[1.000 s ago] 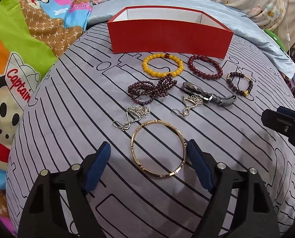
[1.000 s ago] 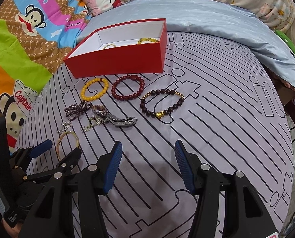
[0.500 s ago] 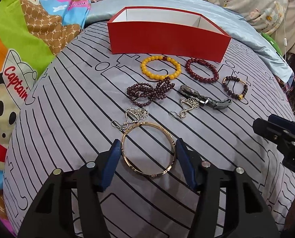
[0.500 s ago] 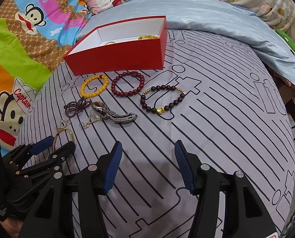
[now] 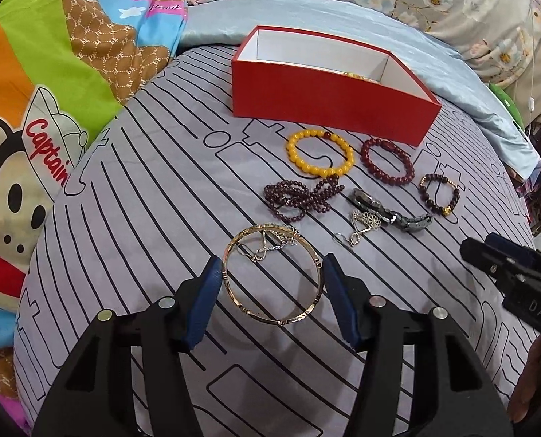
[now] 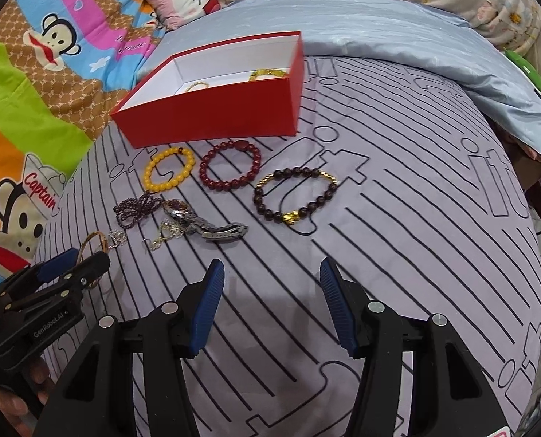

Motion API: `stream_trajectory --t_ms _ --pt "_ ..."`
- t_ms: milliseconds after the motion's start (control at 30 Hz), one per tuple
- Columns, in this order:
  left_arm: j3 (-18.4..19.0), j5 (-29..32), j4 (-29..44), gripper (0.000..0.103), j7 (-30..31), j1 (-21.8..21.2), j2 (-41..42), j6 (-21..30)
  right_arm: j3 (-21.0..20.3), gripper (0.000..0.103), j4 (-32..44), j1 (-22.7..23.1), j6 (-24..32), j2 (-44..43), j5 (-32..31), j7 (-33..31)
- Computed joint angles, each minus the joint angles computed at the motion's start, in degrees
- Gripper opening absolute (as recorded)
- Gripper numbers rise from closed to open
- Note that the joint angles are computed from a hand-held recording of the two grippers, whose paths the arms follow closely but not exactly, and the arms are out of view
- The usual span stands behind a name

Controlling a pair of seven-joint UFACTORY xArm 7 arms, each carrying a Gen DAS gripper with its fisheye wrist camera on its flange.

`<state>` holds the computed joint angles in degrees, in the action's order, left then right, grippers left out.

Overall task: Organize jewelry
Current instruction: 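Grasp and lift the gold bangle with the left tool while the right tool grasps the dark charm bracelet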

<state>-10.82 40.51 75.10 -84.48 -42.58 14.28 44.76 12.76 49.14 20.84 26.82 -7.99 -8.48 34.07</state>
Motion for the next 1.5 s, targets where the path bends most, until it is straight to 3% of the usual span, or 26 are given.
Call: stream_trajectory --t_ms 200,633,933,1033,1167,1300,1500 --pt "0.1 0.1 -0.5 0.054 -0.4 0.4 -0.6 0.2 0.1 0.054 1.7 0.7 -0.9 2.0 0.0 -1.3" --pt "0.3 -0.7 -0.3 0.054 0.2 1.2 -0.1 -0.7 -2.3 0.051 5.3 -1.9 -1.8 6.9 -4.0 2.9" --pt "0.7 -1.3 0.3 0.054 0.8 1.5 0.5 -1.1 -3.9 0.035 8.4 -1.5 -1.5 11.2 -5.3 3.5" --pt "0.8 -1.5 0.3 0.054 1.0 1.5 0.6 -1.2 -4.3 0.024 8.3 -0.9 -1.1 11.2 -9.2 5.8" --pt "0.9 -1.5 0.5 0.054 1.0 1.3 0.7 -1.2 -4.4 0.008 6.9 -1.5 -2.2 10.3 -7.5 5.1" --pt "0.9 -1.1 0.9 0.054 1.0 1.1 0.6 -1.2 -4.1 0.008 5.7 -2.1 -3.0 9.2 -2.5 1.9" --pt "0.7 -0.1 1.2 0.054 0.6 0.8 -0.2 -0.8 -3.4 0.008 3.9 -2.1 -3.5 6.4 -0.3 0.6"
